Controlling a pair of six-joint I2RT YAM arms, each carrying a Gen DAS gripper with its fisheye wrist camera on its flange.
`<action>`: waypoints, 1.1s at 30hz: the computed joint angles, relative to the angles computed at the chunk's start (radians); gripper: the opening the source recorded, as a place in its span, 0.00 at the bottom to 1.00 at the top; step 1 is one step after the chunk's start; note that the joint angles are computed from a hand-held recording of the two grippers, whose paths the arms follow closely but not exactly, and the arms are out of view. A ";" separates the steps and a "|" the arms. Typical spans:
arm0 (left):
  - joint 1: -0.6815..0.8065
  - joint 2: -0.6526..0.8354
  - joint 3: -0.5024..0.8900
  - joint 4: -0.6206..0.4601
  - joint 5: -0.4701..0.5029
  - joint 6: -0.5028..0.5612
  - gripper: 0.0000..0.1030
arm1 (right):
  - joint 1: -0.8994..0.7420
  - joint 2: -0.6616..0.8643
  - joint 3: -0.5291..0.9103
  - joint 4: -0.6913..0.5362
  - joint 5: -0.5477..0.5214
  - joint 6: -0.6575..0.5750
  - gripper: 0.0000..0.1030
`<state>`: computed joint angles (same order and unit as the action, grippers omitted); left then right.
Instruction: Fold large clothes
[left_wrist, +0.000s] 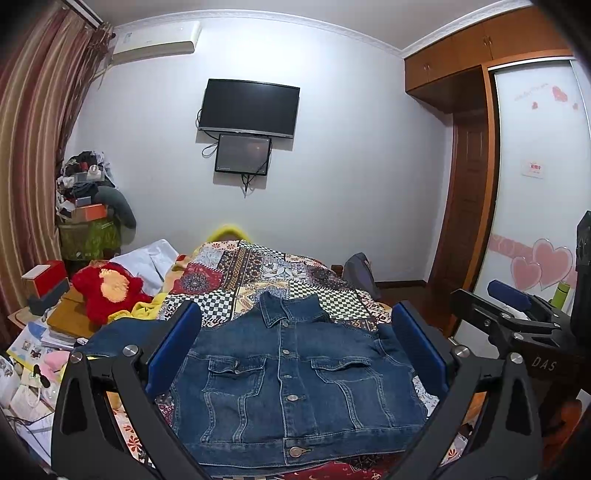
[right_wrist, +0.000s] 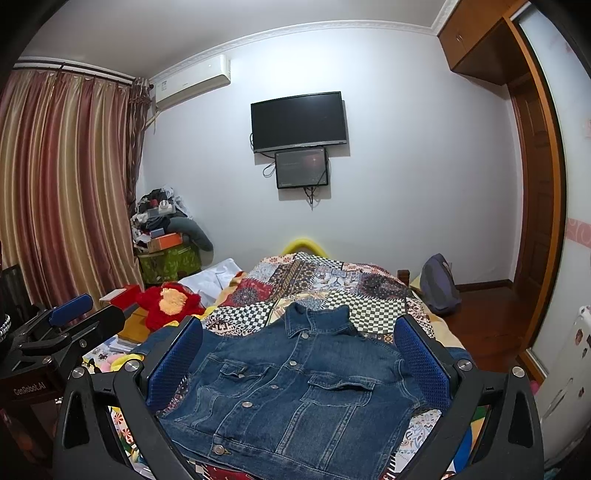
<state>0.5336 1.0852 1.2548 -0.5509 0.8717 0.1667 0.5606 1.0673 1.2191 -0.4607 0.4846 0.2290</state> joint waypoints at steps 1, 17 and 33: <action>0.001 0.000 0.000 -0.002 0.001 0.002 1.00 | 0.001 -0.001 -0.004 0.002 -0.001 0.002 1.00; -0.008 0.006 0.010 -0.009 -0.007 0.001 1.00 | 0.002 -0.004 -0.011 0.005 -0.002 0.004 1.00; -0.013 0.008 0.013 -0.006 -0.011 -0.001 1.00 | 0.000 -0.003 -0.009 0.004 -0.011 0.009 1.00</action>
